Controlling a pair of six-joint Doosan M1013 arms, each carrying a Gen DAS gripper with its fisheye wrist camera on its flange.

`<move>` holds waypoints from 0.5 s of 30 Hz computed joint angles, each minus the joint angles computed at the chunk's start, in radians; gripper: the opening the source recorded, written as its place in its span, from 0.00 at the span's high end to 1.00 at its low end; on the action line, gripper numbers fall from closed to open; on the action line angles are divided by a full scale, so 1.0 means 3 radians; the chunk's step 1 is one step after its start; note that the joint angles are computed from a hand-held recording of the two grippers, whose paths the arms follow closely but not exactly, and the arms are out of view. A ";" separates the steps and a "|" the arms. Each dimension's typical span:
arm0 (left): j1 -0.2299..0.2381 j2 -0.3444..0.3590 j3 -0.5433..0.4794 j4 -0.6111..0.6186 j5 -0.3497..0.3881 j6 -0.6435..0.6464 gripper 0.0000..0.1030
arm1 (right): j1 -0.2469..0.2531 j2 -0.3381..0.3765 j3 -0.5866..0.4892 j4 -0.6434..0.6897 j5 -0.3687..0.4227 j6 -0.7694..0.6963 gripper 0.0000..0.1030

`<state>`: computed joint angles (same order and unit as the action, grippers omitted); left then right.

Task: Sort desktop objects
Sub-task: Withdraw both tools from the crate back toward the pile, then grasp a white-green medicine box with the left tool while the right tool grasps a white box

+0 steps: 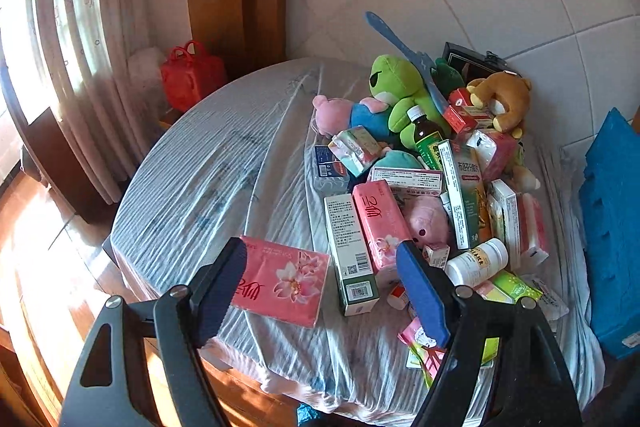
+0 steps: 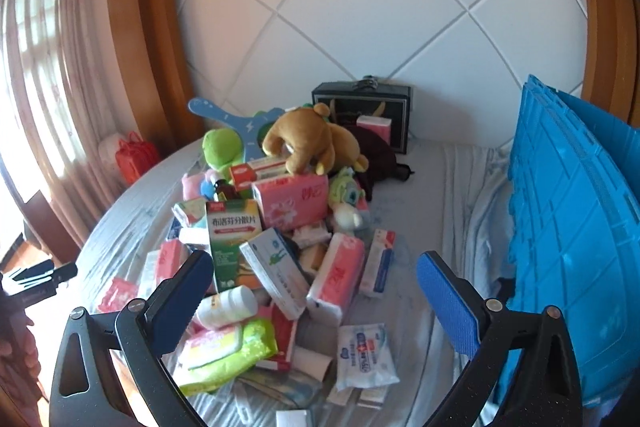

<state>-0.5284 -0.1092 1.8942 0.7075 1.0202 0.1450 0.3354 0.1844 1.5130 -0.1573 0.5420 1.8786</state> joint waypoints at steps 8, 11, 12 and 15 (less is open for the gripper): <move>0.0117 0.0311 -0.0192 -0.0342 -0.0284 0.0397 0.25 | -0.0054 0.0265 -0.0177 -0.0039 0.0325 -0.0041 0.00; 0.0128 0.0466 -0.0306 -0.0376 -0.0246 0.0469 0.25 | -0.0116 0.0370 -0.0226 0.0269 0.0368 -0.0334 0.00; 0.0132 0.0508 -0.0328 -0.0369 -0.0272 0.0445 0.25 | -0.0133 0.0411 -0.0247 0.0382 0.0386 -0.0469 0.02; 0.0159 0.0618 -0.0382 -0.0432 -0.0377 0.0495 0.25 | -0.0129 0.0533 -0.0319 0.0457 0.0480 -0.0633 0.29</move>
<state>-0.4806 0.0761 1.7794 0.5780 0.9071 0.2935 0.2968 0.3442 1.4172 -0.0201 0.6860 1.6887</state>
